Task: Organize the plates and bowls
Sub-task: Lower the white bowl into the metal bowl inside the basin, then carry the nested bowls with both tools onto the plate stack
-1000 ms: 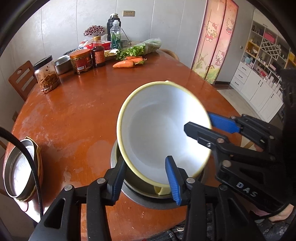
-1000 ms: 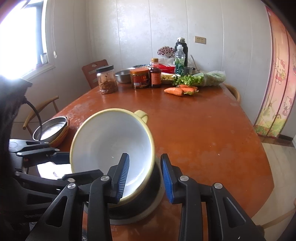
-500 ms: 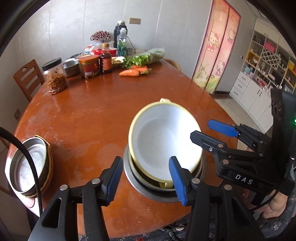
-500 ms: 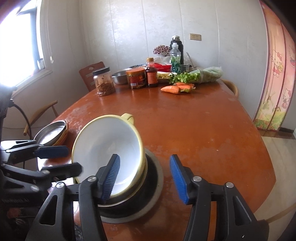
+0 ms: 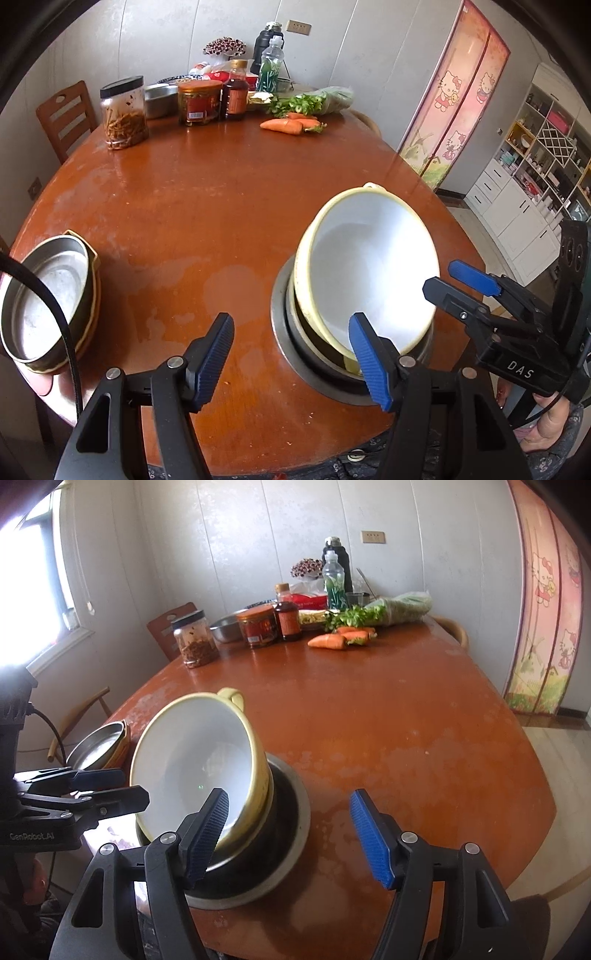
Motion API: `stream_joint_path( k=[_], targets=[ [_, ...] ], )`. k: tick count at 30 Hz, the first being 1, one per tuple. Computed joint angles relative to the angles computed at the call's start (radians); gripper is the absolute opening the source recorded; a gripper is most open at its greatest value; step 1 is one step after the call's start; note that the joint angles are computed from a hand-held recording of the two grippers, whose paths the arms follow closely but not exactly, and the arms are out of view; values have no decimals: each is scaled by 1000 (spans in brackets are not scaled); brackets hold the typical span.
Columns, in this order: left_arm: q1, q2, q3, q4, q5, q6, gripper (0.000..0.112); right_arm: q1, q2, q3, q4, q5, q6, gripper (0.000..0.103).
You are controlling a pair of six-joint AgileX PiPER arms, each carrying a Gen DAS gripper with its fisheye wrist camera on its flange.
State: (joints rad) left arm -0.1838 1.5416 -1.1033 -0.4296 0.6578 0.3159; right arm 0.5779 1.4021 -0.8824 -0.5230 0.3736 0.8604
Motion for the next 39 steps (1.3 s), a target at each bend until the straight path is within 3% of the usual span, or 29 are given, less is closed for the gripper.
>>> stream_joint_path(
  k=[7, 20, 31, 39],
  targets=[
    [-25, 5, 17, 17, -32, -18, 65, -12, 5, 17, 33, -36, -6, 75],
    [-45, 94, -19, 10, -32, -23, 70, -76, 74, 4, 479, -95, -405, 75],
    [-56, 119, -35, 22, -40, -51, 70, -93, 79, 14, 578, -116, -502, 75],
    [-54, 130, -24, 16, -66, -62, 74, -129, 97, 30, 933, -139, -824, 75]
  ],
)
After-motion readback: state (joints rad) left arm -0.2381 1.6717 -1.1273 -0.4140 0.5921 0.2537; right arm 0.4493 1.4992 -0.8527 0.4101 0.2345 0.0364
